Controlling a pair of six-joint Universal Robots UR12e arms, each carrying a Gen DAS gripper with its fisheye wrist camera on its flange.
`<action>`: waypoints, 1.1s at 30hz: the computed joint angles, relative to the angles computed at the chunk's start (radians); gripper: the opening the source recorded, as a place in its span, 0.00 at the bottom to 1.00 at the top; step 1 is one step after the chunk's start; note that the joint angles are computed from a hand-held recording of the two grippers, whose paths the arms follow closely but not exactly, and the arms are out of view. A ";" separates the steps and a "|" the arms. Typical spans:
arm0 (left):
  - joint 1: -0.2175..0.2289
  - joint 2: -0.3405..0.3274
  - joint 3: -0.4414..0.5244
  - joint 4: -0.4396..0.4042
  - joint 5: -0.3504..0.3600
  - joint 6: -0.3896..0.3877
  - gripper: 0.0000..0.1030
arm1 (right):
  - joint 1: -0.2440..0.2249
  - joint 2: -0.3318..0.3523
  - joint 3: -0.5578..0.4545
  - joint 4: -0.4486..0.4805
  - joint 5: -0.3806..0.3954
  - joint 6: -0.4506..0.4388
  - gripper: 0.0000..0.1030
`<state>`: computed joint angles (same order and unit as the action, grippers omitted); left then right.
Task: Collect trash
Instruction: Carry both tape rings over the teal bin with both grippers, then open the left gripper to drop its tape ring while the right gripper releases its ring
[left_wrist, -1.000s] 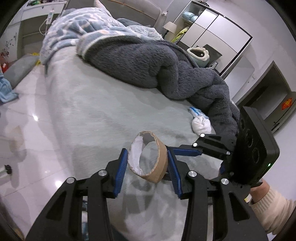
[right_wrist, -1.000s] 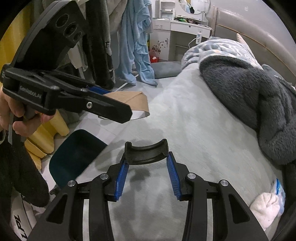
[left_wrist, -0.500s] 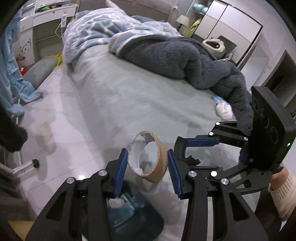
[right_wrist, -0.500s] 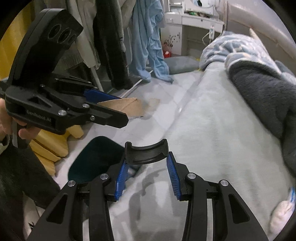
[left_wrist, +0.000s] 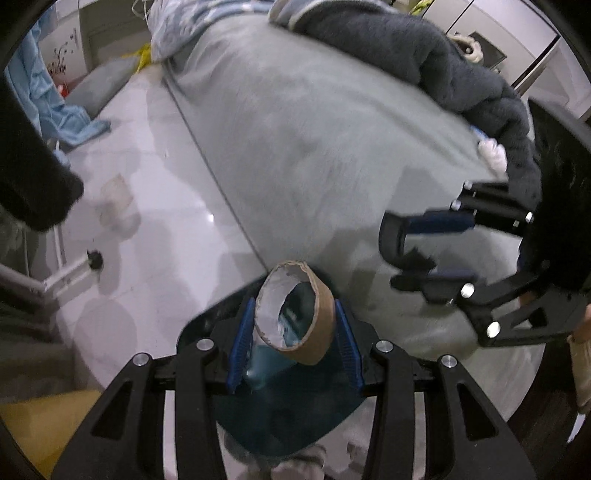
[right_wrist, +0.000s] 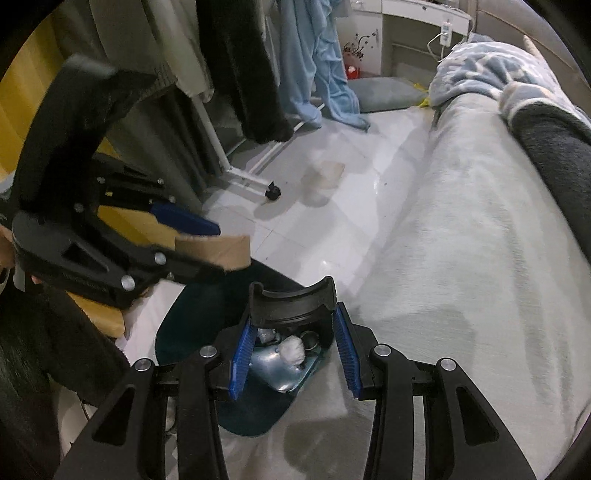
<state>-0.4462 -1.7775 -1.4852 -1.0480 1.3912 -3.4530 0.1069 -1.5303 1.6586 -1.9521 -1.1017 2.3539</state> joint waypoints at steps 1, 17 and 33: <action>0.002 0.002 -0.007 -0.012 -0.010 0.003 0.45 | 0.005 0.003 0.000 0.005 -0.001 0.006 0.41; 0.024 0.033 -0.078 -0.181 -0.079 0.066 0.67 | 0.090 0.035 -0.003 0.053 -0.117 0.042 0.41; 0.051 0.086 -0.122 -0.107 -0.026 0.002 0.78 | 0.118 0.061 0.007 0.064 -0.228 0.066 0.43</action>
